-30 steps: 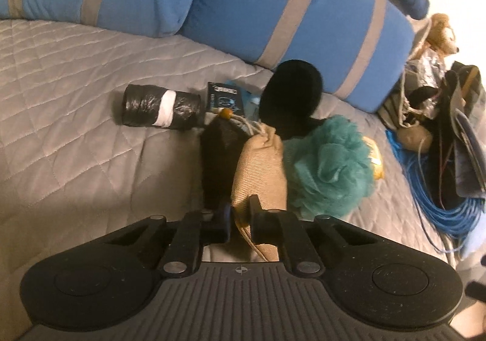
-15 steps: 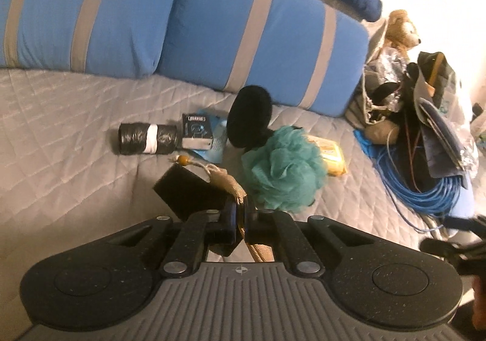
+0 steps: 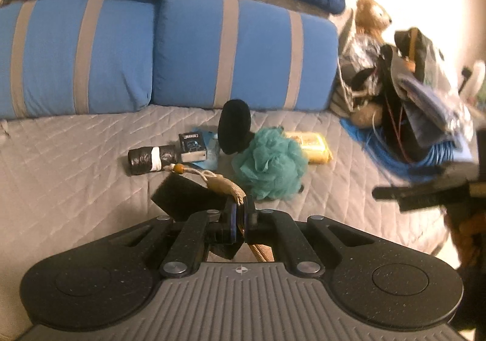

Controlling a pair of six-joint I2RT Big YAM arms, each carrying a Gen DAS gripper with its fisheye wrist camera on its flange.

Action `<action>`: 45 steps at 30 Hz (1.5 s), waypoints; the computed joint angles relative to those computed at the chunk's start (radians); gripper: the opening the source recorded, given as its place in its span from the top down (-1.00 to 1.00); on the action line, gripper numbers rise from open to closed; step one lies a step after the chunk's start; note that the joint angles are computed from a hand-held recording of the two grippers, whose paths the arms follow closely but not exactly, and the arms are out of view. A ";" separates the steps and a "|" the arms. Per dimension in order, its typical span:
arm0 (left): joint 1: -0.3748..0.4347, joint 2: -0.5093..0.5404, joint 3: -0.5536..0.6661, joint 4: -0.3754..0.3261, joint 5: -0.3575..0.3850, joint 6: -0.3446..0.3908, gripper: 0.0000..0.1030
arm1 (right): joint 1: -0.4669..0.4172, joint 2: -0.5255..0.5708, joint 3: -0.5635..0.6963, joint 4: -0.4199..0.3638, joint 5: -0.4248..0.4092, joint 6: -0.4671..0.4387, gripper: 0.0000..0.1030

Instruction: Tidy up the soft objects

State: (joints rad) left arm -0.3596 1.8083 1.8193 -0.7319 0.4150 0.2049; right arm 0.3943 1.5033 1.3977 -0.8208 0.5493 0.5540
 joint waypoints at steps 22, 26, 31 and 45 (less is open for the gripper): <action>-0.032 0.119 0.100 -0.194 -0.158 0.130 -0.11 | 0.010 0.047 0.049 -0.025 -0.018 -0.036 -1.00; -0.032 0.108 0.082 -0.167 -0.126 0.127 -0.11 | 0.011 0.043 0.048 -0.024 -0.016 -0.040 -1.00; 0.001 0.151 0.148 -0.206 -0.022 -0.069 -0.12 | 0.013 0.040 0.046 -0.019 -0.019 -0.040 -1.00; 0.066 0.286 0.308 -0.362 0.036 -0.461 -0.12 | 0.020 0.039 0.048 -0.014 -0.017 -0.057 -1.00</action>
State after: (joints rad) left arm -0.2933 2.0944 2.1269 -1.0938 0.4506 -0.2558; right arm 0.4141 1.5421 1.4457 -0.8353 0.5320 0.4966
